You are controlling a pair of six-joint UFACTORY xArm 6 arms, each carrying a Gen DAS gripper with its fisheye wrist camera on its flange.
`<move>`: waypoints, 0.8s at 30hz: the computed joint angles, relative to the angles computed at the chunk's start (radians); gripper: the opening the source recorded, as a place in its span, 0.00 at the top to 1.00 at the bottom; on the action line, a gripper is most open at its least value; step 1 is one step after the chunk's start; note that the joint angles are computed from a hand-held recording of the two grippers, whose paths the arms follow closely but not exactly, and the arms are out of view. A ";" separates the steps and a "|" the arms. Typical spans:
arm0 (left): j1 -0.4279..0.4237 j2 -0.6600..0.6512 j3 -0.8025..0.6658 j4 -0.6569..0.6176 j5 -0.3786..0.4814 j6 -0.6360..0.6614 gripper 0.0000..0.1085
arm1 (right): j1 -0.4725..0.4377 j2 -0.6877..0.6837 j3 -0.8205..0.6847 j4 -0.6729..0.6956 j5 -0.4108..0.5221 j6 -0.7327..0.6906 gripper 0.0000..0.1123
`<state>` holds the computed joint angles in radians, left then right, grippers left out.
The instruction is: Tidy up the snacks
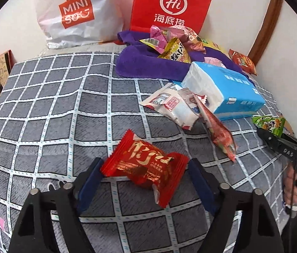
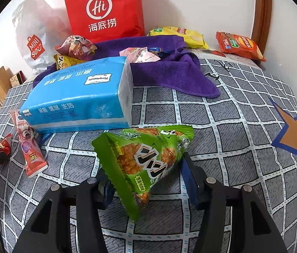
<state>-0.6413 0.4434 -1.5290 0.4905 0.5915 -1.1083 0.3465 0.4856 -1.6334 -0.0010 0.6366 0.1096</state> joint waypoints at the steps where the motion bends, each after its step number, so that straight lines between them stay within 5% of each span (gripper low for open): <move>1: -0.004 0.002 -0.003 0.046 0.013 -0.031 0.34 | 0.000 0.000 0.000 -0.002 0.001 0.001 0.50; 16: -0.010 0.007 -0.013 0.103 0.045 -0.061 0.40 | -0.011 -0.011 0.019 0.053 -0.022 -0.014 0.56; 24: -0.006 -0.038 0.040 0.084 0.005 -0.085 0.58 | -0.018 -0.065 0.067 0.128 -0.012 -0.056 0.61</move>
<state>-0.6477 0.4059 -1.4890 0.5745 0.5969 -1.1930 0.3284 0.4204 -1.5668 0.1272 0.6247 0.0540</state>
